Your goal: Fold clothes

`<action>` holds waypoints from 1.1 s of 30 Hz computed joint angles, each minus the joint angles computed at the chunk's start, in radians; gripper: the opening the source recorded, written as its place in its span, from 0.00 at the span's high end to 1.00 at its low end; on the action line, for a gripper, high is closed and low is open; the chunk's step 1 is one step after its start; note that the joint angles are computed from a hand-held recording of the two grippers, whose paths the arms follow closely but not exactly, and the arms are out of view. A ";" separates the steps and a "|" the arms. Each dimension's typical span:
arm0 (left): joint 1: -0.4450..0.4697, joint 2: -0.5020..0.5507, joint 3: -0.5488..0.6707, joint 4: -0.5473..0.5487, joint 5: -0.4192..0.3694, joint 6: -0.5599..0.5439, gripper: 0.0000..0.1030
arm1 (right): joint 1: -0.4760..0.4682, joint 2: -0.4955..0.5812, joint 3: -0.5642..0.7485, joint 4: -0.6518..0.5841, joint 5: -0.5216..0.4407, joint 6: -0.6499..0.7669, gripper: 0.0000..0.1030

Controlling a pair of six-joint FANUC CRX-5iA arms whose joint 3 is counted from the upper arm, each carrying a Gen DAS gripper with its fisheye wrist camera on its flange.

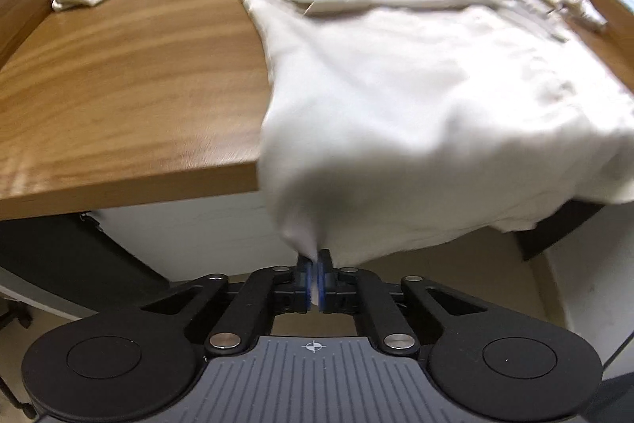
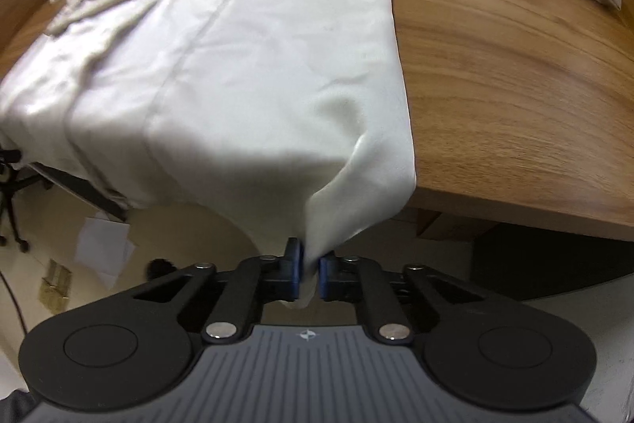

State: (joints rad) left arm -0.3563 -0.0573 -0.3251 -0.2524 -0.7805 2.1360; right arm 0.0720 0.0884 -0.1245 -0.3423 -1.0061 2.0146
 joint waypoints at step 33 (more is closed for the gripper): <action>0.189 0.266 0.546 0.062 -0.104 -0.024 0.96 | -0.028 0.389 0.757 -0.115 -0.127 -0.237 0.98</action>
State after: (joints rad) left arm -0.1673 0.2087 0.2214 -0.1901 -0.8848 2.1116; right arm 0.0439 0.4775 0.6320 -0.4577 -1.1333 1.7772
